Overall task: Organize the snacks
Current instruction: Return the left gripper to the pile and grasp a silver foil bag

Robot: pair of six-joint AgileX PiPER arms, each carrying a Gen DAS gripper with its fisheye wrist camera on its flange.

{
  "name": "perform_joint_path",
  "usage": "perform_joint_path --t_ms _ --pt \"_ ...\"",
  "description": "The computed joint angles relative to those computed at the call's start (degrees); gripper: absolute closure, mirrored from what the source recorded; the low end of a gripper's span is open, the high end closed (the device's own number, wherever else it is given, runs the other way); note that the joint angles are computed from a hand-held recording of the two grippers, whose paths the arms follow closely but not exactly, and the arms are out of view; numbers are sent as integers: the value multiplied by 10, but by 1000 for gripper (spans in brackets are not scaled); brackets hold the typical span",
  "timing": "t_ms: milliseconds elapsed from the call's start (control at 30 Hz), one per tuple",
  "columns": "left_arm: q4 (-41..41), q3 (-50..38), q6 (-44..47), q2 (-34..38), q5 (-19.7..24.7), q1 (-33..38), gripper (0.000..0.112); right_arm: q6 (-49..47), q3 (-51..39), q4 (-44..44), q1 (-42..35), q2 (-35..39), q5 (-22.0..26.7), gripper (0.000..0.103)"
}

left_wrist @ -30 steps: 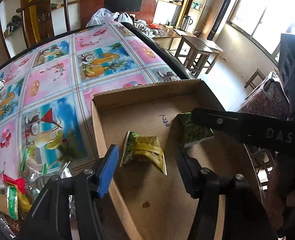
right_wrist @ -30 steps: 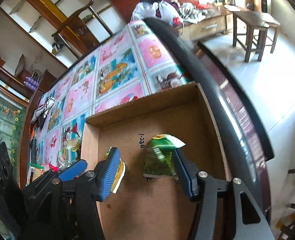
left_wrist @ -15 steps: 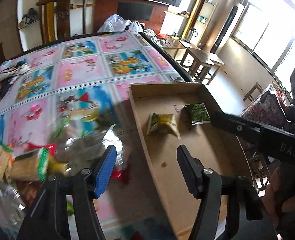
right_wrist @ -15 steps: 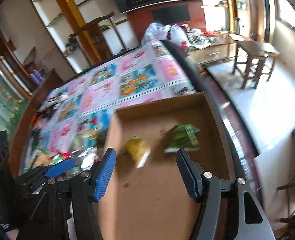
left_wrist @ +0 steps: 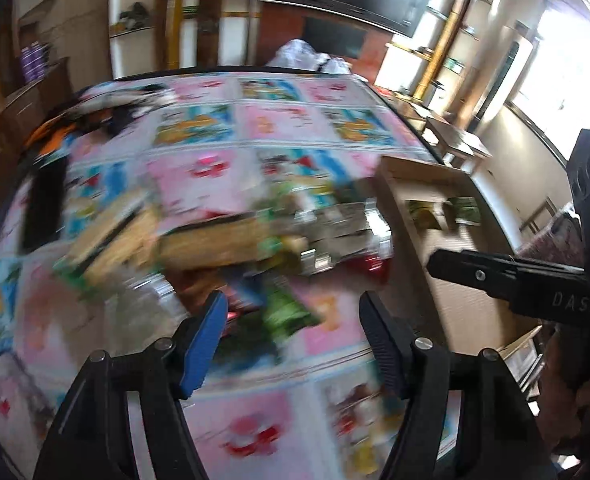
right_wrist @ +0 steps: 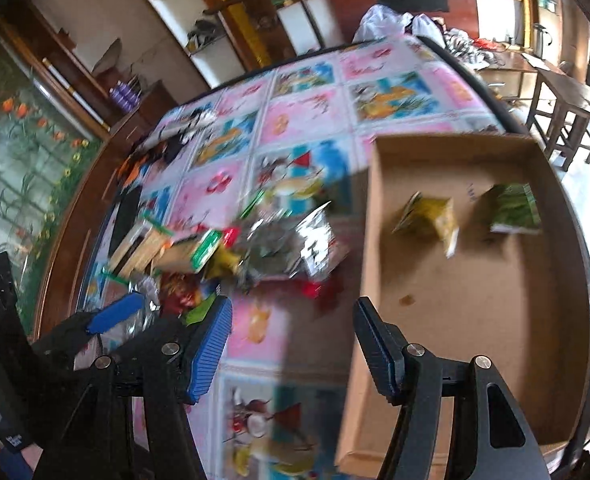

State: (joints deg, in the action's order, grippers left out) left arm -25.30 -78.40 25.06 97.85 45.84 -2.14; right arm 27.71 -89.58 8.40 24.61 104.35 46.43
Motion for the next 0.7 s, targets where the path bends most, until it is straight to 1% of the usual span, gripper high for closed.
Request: perform_joint_path --t_ms 100,133,200,300,367,433,533,600,700 --pt "-4 37 24 -22 -11 52 42 -4 -13 12 18 22 11 36" --pt "-6 48 34 -28 -16 68 40 -3 -14 13 26 28 12 36" --pt "-2 64 43 -33 -28 88 38 -2 -16 15 40 36 16 36" --pt "18 69 38 -20 -43 110 37 4 -22 6 58 48 26 36" --pt "23 58 36 -3 -38 114 36 4 -24 8 63 50 33 36" --pt "38 49 30 14 -47 110 36 10 -26 4 66 52 38 36" --pt "52 29 34 45 -45 99 31 20 -20 -6 68 47 42 36" --pt "86 21 13 60 -56 85 31 24 -15 -10 71 43 44 36" --pt "105 11 -2 83 -66 78 31 31 -13 -19 73 40 47 36"
